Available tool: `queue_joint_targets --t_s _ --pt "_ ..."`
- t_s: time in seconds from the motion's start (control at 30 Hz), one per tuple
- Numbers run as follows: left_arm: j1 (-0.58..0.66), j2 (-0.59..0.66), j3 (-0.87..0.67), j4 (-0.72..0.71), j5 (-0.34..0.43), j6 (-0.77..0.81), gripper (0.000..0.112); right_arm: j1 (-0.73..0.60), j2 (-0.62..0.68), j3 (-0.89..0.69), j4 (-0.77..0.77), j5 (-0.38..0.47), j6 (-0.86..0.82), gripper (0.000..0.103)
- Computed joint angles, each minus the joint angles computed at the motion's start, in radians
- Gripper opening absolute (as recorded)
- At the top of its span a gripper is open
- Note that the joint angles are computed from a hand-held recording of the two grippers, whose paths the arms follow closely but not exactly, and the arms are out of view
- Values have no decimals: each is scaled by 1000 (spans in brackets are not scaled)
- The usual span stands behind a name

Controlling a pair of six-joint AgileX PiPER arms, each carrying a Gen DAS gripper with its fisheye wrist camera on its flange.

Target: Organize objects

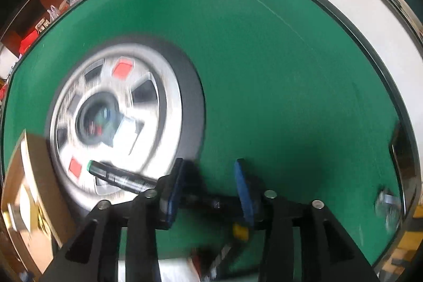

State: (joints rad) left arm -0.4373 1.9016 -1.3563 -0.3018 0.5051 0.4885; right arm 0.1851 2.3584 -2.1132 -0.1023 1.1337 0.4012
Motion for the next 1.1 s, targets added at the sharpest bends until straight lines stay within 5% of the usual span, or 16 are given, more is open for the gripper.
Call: queue_joint_targets --t_s 0.27,0.53,0.63,0.77,0.9,1.1 --pt "-2 -11 26 -104 31 126 73 92 -291 524 -96 -218 195 63" --pt "32 -69 131 -217 46 244 74 189 -456 780 -145 -302 295 66" --pt "45 -98 183 -287 48 321 74 184 -519 834 -39 -307 197 53" --pt "56 -129 250 -413 57 461 74 128 -737 972 114 -383 151 53" --pt "18 -141 286 -507 37 566 74 30 -920 1080 209 -374 64 54" --pt "-152 -74 235 -348 -35 511 74 -135 -1085 1208 332 -298 -125 54"
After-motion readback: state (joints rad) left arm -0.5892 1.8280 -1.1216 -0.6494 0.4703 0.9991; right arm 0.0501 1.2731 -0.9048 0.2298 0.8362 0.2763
